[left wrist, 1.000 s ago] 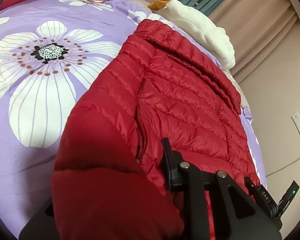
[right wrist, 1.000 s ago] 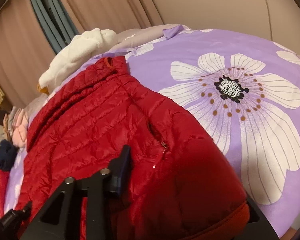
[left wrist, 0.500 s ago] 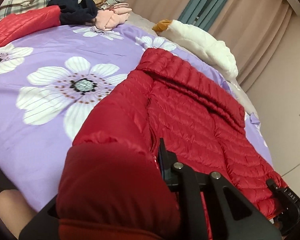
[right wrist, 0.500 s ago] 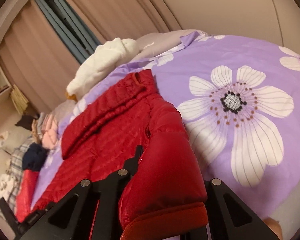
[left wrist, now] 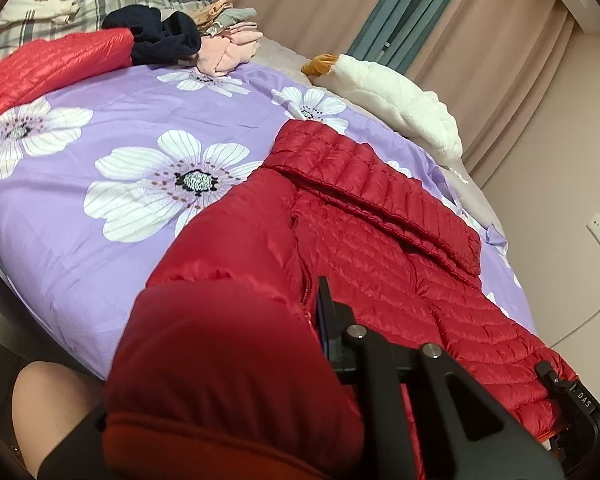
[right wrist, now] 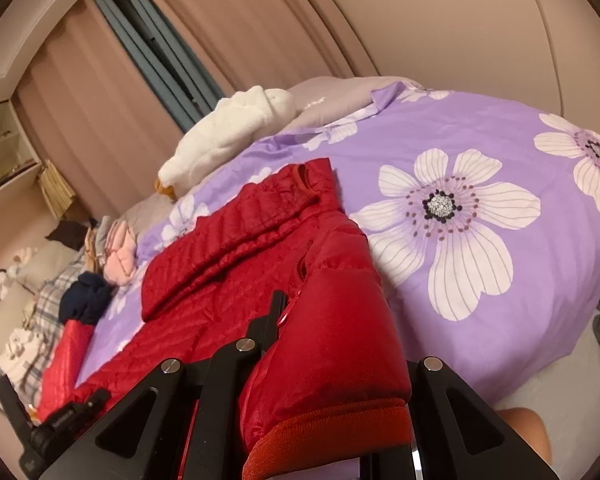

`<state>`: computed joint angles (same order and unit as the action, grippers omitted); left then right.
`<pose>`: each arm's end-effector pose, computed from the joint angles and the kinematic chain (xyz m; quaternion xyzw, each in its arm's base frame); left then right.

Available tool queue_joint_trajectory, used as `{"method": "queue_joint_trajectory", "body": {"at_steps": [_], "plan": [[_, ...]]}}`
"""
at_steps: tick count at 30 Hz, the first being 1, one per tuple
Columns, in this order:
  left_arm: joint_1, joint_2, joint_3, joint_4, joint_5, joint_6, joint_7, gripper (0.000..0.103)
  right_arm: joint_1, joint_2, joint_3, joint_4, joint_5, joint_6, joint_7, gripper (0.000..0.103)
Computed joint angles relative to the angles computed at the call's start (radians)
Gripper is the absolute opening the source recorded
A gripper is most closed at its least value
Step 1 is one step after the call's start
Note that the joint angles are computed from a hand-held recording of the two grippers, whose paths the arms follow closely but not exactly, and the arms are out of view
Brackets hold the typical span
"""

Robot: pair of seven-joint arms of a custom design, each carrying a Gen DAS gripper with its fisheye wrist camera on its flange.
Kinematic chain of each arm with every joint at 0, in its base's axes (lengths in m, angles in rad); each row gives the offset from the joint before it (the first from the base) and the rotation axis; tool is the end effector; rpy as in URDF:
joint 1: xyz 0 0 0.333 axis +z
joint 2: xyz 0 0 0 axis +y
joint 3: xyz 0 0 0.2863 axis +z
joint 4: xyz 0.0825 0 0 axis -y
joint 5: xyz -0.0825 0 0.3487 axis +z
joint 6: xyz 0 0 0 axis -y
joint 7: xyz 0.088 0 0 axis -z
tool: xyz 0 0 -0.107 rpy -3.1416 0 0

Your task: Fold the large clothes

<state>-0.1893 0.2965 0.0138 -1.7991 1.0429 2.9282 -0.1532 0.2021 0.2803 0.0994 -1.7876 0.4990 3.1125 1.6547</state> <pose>0.6089 -0.1644 0.4451 -0.7878 0.4124 -0.3934 0.2336 0.6212 0.1431 0.5044 -0.5160 0.6946 -0.1527 0.4775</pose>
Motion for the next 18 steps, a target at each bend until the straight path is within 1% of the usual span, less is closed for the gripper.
{"method": "queue_joint_trajectory", "body": {"at_steps": [1,2,6,9,11,14,17,18], "plan": [[-0.002,0.003,-0.002,0.007,-0.003,-0.010,0.006,0.016,0.026,0.003,-0.033,0.004,-0.028,-0.005,0.030,0.016],[-0.004,0.008,-0.004,0.018,-0.007,-0.021,0.014,0.016,0.036,0.005,-0.045,0.006,-0.044,-0.009,0.045,0.016],[-0.014,0.015,-0.002,0.040,0.007,-0.044,0.009,0.016,0.012,0.016,-0.023,0.030,-0.037,-0.023,0.034,0.016],[-0.015,0.029,-0.005,0.068,0.002,-0.057,0.028,0.016,0.012,0.023,-0.026,0.047,-0.043,-0.029,0.037,0.016],[-0.011,0.039,-0.012,0.089,-0.023,-0.069,0.059,0.016,0.023,0.031,-0.043,0.062,-0.061,-0.039,0.057,0.016],[-0.016,0.045,-0.002,0.105,-0.021,-0.057,0.052,0.016,0.024,0.041,-0.046,0.085,-0.073,-0.054,0.068,0.016],[-0.017,0.062,-0.005,0.143,-0.044,-0.072,0.095,0.016,0.054,0.060,-0.089,0.126,-0.124,-0.069,0.119,0.016],[-0.018,0.069,-0.005,0.160,-0.052,-0.079,0.112,0.016,0.054,0.069,-0.090,0.146,-0.131,-0.079,0.130,0.016]]}}
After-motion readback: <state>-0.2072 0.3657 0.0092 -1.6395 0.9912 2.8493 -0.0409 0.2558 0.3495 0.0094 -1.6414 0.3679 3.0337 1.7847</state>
